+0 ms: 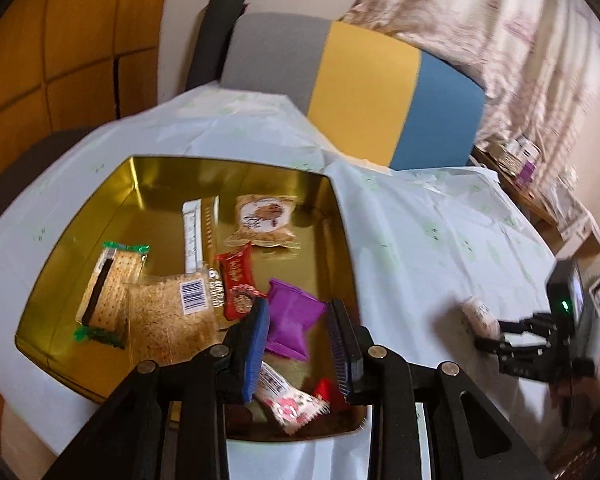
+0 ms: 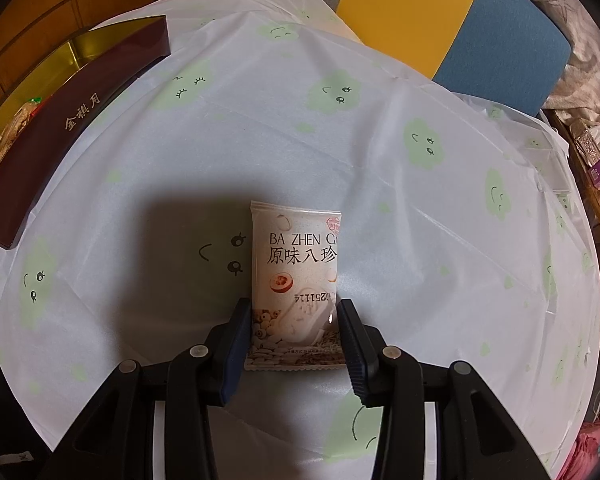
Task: Organize snacks
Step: 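Lift the left gripper away from the tray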
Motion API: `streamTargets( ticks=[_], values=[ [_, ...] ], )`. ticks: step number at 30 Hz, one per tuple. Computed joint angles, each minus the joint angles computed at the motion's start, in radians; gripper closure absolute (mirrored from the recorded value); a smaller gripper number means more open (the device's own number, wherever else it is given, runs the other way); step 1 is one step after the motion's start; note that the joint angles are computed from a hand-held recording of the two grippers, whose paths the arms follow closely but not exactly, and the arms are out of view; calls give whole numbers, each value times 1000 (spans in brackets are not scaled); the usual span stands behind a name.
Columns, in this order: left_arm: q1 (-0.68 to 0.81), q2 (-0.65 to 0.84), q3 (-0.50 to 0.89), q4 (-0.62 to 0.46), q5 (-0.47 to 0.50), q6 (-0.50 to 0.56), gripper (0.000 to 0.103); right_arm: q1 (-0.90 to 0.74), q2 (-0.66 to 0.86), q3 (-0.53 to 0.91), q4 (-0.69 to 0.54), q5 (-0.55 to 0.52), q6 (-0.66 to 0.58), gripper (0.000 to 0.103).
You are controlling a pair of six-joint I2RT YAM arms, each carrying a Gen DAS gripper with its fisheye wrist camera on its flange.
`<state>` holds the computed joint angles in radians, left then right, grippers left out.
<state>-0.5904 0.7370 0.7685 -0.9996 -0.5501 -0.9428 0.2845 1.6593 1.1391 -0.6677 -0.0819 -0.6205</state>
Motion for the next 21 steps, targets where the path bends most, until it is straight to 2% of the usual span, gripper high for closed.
streamTargets(
  ticks=[4, 9, 14, 21],
  values=[
    [-165, 44, 26, -49, -92, -85, 74, 3, -6, -7, 4, 4, 1, 60],
    [-324, 106, 45, -76, -158, -162, 74, 4, -7, -9, 9, 4, 3, 60],
    [-433, 177, 46, -36, -178, -165, 74, 5, -6, -11, 11, 3, 6, 60],
    [-504, 285, 31, 91, -148, -97, 74, 3, -4, -8, 10, 2, 3, 60]
  ],
)
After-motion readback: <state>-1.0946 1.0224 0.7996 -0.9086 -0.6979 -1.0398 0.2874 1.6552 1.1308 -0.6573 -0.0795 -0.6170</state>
